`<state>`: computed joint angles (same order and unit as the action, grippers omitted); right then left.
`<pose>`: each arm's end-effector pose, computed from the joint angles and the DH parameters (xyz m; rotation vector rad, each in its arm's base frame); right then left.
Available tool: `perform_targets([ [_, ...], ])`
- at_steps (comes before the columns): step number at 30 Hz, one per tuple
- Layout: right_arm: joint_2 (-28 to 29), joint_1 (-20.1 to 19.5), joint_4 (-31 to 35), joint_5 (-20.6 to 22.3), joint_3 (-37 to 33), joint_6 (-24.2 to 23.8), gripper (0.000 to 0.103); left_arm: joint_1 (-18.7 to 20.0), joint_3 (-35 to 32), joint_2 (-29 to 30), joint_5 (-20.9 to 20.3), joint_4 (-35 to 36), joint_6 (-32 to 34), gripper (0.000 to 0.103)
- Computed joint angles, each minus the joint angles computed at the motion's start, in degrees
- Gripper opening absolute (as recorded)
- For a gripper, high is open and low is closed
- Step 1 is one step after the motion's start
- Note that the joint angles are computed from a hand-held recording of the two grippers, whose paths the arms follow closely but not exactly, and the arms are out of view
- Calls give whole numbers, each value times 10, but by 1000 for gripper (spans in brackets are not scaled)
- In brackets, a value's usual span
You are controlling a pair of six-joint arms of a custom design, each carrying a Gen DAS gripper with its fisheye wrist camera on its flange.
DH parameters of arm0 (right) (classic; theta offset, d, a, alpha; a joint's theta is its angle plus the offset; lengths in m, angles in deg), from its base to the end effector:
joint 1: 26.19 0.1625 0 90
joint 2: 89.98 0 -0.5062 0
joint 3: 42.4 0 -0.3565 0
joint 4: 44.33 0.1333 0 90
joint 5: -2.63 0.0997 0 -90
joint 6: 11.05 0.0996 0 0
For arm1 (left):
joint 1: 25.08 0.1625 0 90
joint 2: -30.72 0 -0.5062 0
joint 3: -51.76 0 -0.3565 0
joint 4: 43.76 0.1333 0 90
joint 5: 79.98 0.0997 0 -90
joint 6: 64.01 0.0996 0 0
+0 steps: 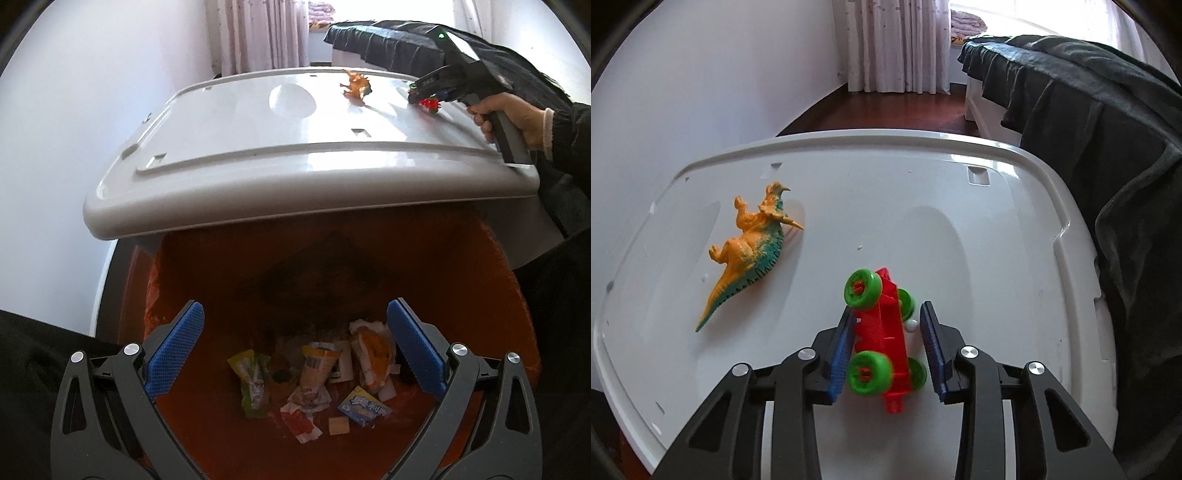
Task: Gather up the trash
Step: 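Grasp the yellow toy dinosaur with the left tool while the right tool holds the car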
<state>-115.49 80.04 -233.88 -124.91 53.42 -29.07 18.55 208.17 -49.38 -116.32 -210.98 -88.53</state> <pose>0.2661 -0.6542 0.0246 0.5063 -2.3698 0.6168 -0.0496 -0.3423 0.2574 0.4262 2.2565 -0.6884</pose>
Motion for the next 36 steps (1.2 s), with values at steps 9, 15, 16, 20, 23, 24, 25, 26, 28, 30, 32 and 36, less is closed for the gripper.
perform_targets([
  [9,12,10,-30,-38,1,-3,24,0,4,9,1,-6,1,96],
  [15,-35,33,-49,17,50,78,24,-13,1,1,3,-5,11,96],
  [16,-50,45,-61,32,68,100,24,-15,-3,0,3,-4,16,96],
  [20,-87,97,-176,64,149,132,24,-18,-27,39,13,-86,90,96],
  [23,-83,120,-261,39,188,116,24,7,-77,87,-3,-156,163,96],
  [24,-79,123,-277,25,192,109,24,21,-101,104,-15,-170,186,96],
  [25,-79,122,-278,19,195,106,24,34,-126,119,-21,-175,201,96],
  [26,-80,119,-273,22,195,109,24,49,-159,140,-33,-182,222,96],
  [28,-81,113,-266,17,192,115,23,69,-211,179,-31,-197,257,96],
  [30,-85,107,-262,18,194,129,23,90,-273,220,-29,-199,294,96],
  [32,-89,99,-260,29,195,144,23,112,-338,254,-31,-181,305,96],
  [36,-96,98,-271,33,205,145,23,140,-430,300,-62,-156,312,96],
])
